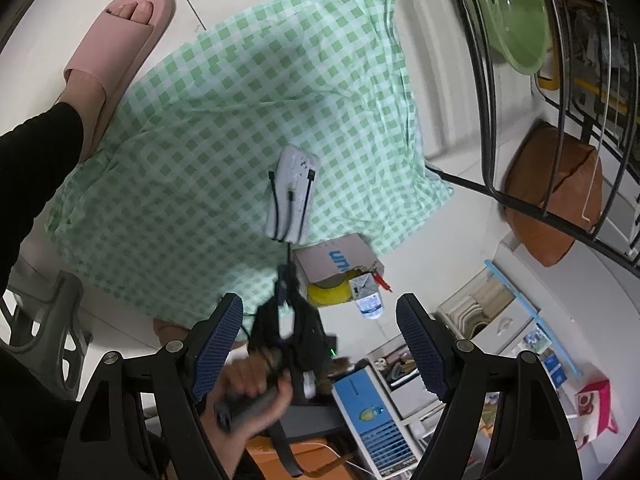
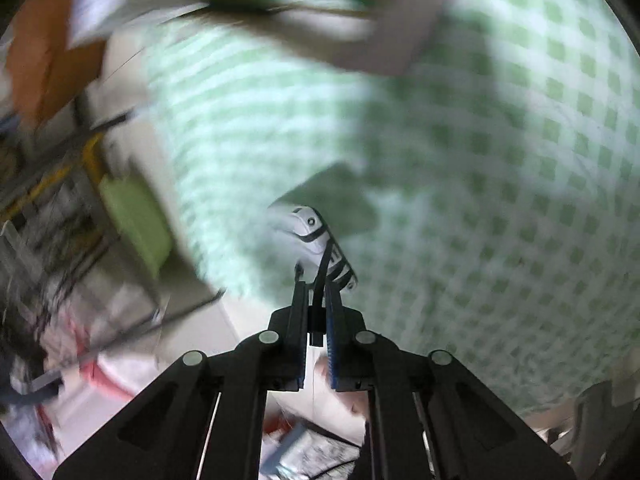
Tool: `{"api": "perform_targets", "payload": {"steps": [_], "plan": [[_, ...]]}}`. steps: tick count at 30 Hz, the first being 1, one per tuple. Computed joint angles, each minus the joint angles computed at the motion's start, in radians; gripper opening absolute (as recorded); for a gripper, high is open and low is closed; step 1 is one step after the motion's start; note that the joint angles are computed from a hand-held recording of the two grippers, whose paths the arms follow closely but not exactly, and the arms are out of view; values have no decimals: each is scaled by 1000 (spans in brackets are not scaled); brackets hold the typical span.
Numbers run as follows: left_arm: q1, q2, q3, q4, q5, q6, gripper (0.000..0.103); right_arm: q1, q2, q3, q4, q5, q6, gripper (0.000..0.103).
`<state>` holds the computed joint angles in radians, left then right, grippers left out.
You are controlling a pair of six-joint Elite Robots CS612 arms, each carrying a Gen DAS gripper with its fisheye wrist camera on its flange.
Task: Organize rigid objects
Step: 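Grasp the white power bank by its end with the right gripper, then lower the power bank into the box beside the bottle and release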
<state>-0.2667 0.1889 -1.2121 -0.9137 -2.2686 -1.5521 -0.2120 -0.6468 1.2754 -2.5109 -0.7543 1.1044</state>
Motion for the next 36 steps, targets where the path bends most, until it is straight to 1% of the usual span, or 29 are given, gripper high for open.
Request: {"api": "perform_targets", "payload": {"steps": [2,3,4,7,9,11,15,19,22,25,27,28,29,31,36], "plan": [[1,1,-4,-5,5,-6,78,0,-6,-23,0,45,-32,9],[1,1,-6,-9,5,-11,78,1,-13,-34,19,53,-62,6],[2,2,-8,-14,5,-16,78,1,-19,-53,50,53,-98,6],[1,4,-14,-25,5,-25,78,-8,-41,-69,140,52,-164,6],[1,5,-17,-29,2,-25,78,-14,-54,-84,193,25,-203,6],[0,5,-16,-26,-4,-19,78,-32,-89,-63,204,5,-233,6],[-3,5,-8,-27,-18,-12,78,-58,-132,-34,150,-9,-181,6],[-8,2,0,-30,-15,0,78,-74,-152,-33,114,-44,-167,6],[-11,3,4,-21,-22,5,78,-85,-155,-25,78,-41,-138,6],[-14,3,9,-21,-23,4,78,-90,-152,-23,66,-52,-123,6],[-16,0,16,-24,-17,10,78,-95,-152,-11,37,-47,-91,6],[-16,-1,18,-27,-16,11,78,-97,-151,-10,36,-56,-85,6],[-17,-1,18,-28,-16,10,78,-97,-151,-13,60,-73,-90,6],[-18,0,19,-28,-20,10,78,-101,-147,-2,36,-54,-49,6],[-19,1,18,-24,-18,14,78,-98,-134,-32,50,-68,-69,6]]}}
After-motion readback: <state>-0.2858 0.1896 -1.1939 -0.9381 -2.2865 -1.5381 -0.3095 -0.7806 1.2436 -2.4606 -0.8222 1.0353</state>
